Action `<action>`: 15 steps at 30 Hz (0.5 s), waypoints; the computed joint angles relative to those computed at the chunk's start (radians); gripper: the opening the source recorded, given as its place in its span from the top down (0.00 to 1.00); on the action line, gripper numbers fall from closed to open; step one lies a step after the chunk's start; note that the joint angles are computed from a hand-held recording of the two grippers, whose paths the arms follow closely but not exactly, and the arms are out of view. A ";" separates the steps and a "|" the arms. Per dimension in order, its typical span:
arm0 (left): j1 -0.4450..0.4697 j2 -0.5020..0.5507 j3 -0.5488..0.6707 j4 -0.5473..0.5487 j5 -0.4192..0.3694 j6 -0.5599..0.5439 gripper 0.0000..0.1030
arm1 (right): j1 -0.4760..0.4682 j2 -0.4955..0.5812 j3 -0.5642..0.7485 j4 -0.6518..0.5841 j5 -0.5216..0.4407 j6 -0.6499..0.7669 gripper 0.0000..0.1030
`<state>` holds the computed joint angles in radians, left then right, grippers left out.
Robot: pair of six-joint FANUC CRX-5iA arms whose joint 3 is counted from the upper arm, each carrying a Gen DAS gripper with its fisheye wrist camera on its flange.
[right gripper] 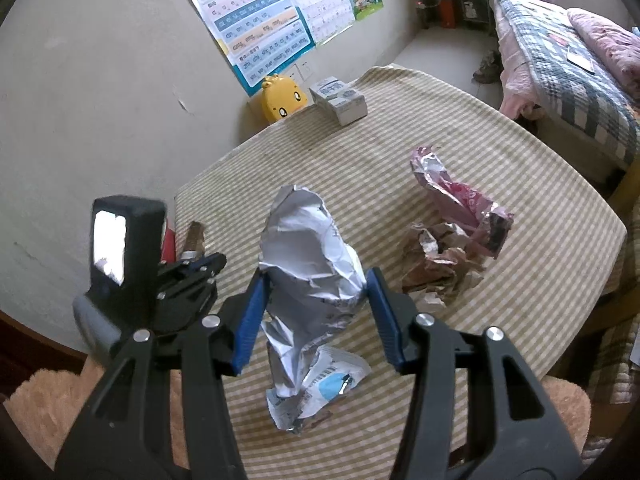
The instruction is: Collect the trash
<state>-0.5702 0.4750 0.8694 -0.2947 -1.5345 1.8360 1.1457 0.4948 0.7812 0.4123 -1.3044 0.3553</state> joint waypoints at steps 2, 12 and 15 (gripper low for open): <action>-0.017 -0.027 -0.024 -0.032 0.027 0.007 0.97 | 0.000 -0.001 -0.002 0.003 -0.004 -0.007 0.52; 0.050 -0.039 -0.037 -0.035 0.003 0.160 0.61 | -0.002 -0.012 -0.023 0.002 0.000 -0.019 0.52; 0.063 -0.007 -0.015 -0.015 -0.019 0.177 0.55 | -0.003 -0.024 -0.042 0.004 0.003 -0.028 0.52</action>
